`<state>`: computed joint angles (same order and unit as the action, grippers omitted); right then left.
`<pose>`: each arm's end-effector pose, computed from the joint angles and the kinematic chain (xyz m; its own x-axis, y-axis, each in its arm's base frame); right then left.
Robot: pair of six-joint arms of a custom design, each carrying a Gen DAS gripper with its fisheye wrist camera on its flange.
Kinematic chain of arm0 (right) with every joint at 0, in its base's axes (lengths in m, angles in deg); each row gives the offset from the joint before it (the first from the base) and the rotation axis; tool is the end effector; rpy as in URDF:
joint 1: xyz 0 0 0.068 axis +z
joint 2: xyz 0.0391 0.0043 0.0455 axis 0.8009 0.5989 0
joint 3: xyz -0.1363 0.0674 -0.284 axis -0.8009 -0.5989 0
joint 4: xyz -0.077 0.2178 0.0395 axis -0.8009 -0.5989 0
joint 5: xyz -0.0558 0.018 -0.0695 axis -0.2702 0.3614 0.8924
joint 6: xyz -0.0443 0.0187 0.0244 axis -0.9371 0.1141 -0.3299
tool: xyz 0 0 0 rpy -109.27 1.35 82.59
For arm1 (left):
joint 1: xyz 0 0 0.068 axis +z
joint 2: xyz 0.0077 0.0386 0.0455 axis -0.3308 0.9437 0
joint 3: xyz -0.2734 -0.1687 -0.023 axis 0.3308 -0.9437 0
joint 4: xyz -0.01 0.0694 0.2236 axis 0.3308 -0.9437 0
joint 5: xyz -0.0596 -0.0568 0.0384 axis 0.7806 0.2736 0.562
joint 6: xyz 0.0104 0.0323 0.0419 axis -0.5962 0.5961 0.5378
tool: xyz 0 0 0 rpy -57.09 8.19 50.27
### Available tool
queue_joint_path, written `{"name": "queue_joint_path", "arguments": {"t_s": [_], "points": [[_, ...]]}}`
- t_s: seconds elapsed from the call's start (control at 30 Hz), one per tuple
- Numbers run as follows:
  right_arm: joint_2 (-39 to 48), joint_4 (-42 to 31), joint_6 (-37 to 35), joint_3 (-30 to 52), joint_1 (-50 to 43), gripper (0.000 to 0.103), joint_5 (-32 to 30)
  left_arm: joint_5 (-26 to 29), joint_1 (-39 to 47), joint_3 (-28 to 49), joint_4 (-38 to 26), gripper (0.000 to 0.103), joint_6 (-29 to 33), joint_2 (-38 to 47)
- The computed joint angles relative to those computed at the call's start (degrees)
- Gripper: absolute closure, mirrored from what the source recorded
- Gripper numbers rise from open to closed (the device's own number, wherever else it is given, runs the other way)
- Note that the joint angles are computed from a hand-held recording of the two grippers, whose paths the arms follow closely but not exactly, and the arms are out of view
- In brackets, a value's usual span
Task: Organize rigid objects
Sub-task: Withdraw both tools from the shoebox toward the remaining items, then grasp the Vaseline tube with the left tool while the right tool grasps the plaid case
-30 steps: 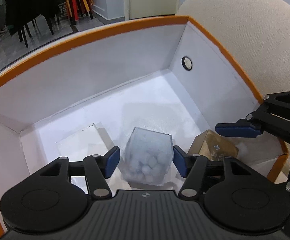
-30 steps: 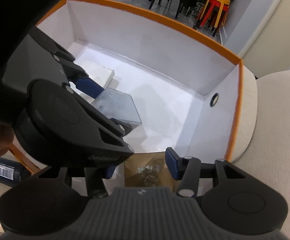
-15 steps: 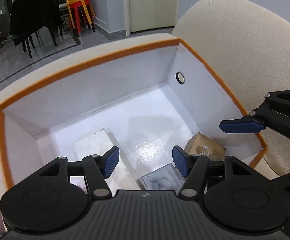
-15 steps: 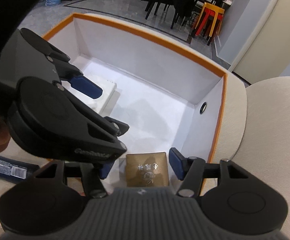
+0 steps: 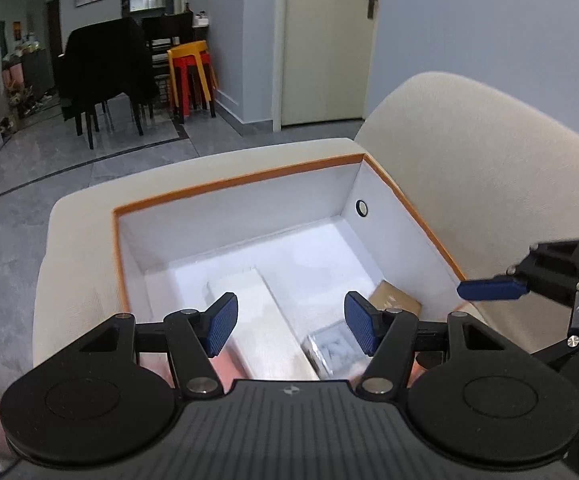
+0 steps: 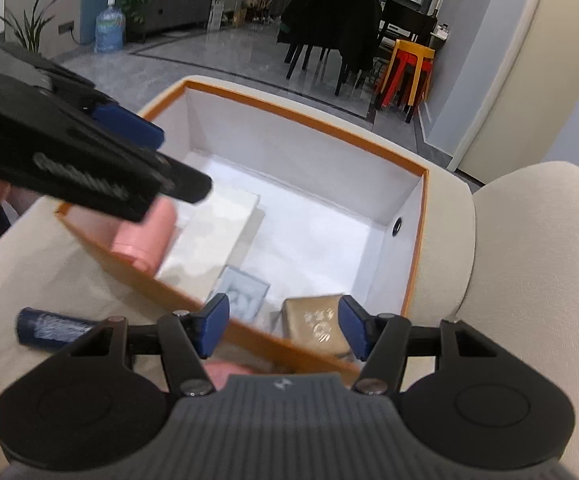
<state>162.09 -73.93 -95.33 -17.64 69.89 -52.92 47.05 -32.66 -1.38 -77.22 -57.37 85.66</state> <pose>0.3402 0.1083 0.3073 -0.4894 -0.5473 -0.6790 -0.6365 0.7564 -0.1509 0.2739 -0.0634 0.3522 -0.6433 0.0482 -0.7641 0.1347 0.9896 -0.0511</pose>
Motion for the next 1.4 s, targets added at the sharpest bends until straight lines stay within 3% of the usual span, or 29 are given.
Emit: {"name": "queue_joint_path", "arguments": {"t_s": [0.33, 0.6, 0.7, 1.1, 1.4], "points": [[-8.8, 2.9, 2.3, -15.3, -1.2, 0.042, -2.0, -3.0, -3.0, -17.3, 3.0, 0.029, -9.9, -13.8], [-13.4, 6.7, 6.1, -25.0, -4.0, 0.042, -2.5, -4.0, -4.8, -24.2, 1.0, 0.029, -16.1, -21.2], [-14.2, 7.3, 6.5, -27.5, -5.2, 0.042, -2.9, -8.2, -10.1, -26.0, -0.6, 0.029, -18.0, -23.7], [-17.1, 8.6, 8.2, -34.4, -9.0, 0.038, -4.3, -16.2, -26.8, -31.6, -2.3, 0.029, -27.9, -26.9], [-18.0, 9.1, 8.8, -35.8, -9.1, 0.037, -4.7, -17.5, -29.4, -35.9, 1.9, 0.029, -27.5, -23.8]]}}
